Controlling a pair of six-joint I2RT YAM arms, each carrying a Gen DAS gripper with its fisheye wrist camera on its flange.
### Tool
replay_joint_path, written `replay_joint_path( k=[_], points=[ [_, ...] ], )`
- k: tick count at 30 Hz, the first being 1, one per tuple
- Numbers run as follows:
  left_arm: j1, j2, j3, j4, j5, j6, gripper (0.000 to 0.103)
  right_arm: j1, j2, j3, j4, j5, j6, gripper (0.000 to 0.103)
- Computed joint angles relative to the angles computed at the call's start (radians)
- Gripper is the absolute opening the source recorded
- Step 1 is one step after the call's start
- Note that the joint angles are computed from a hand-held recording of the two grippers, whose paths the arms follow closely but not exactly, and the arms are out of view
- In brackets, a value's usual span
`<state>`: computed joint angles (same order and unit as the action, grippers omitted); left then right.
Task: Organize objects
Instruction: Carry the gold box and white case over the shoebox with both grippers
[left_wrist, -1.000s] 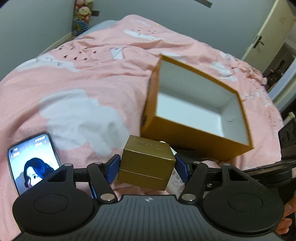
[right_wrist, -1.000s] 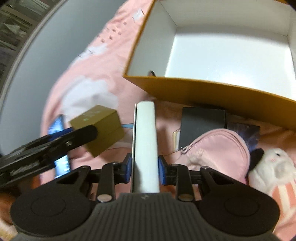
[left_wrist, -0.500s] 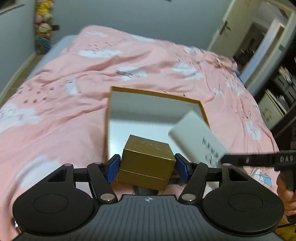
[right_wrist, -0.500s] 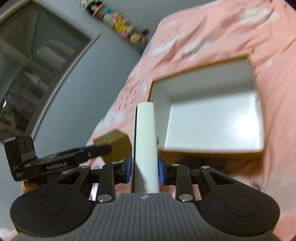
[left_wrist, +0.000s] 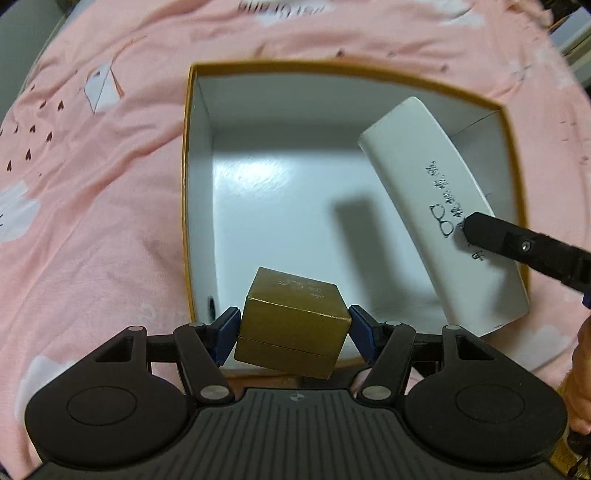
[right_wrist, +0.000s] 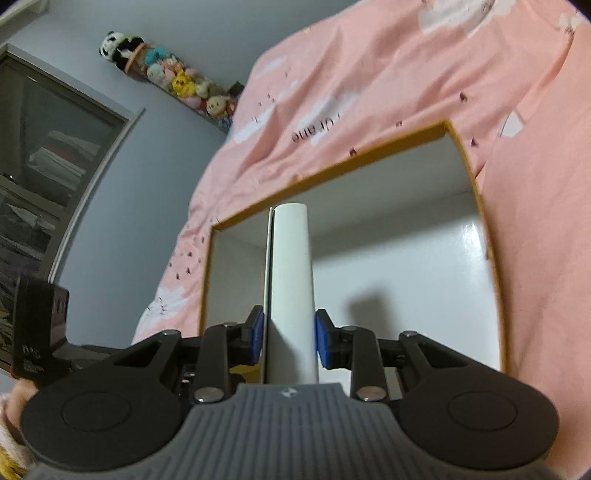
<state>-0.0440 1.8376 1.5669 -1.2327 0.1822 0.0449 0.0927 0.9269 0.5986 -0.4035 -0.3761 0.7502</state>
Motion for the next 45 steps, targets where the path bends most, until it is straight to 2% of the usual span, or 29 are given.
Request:
replay_joint_path(
  k=[2,7,14,19,23,27,29,31,32,34,35,38,40,45],
  points=[
    [-0.003,0.057,0.048,-0.039,-0.01,-0.015,0.073,-0.005,0.089,-0.014,0.085,-0.022,-0.005,0.03],
    [-0.026,0.155,0.109,-0.094,-0.062,-0.06,0.073,-0.007,0.232,-0.024,0.205,-0.071,-0.002,0.03],
    [-0.024,0.246,0.146,-0.162,-0.069,-0.064,0.071,-0.003,0.335,-0.025,0.283,-0.093,-0.006,0.03],
    [-0.002,0.216,0.122,-0.143,-0.035,-0.043,0.072,0.002,0.364,-0.033,0.313,-0.088,-0.003,0.03],
    [0.023,0.069,0.03,-0.047,-0.041,0.027,0.071,0.008,0.357,-0.031,0.312,-0.078,-0.004,0.03],
    [0.098,-0.102,-0.079,0.083,0.01,0.06,0.071,0.011,0.35,-0.04,0.356,-0.064,0.053,0.03],
    [0.127,-0.135,-0.109,0.109,0.033,0.044,0.065,0.016,0.374,-0.025,0.373,-0.06,0.08,0.031],
    [0.148,-0.16,-0.146,0.121,0.074,0.058,0.051,0.035,0.41,0.017,0.34,-0.04,0.068,0.031],
    [0.133,-0.172,-0.166,0.134,0.091,0.046,0.049,0.043,0.423,0.034,0.325,-0.032,0.062,0.03],
    [0.106,-0.158,-0.176,0.161,0.118,0.054,0.036,0.053,0.43,0.045,0.316,-0.024,0.059,0.03],
    [0.089,-0.099,-0.158,0.204,0.115,0.046,0.033,0.056,0.426,0.048,0.307,-0.017,0.055,0.03],
    [0.055,-0.075,-0.174,0.248,0.101,0.038,0.032,0.061,0.392,0.055,0.251,0.025,0.023,0.03],
    [0.02,-0.05,-0.184,0.283,0.057,0.041,0.031,0.062,0.369,0.054,0.22,0.048,0.003,0.03],
    [-0.025,0.021,-0.186,0.304,0.007,0.071,0.029,0.026,0.353,0.039,0.196,0.013,-0.017,0.03]
  ],
)
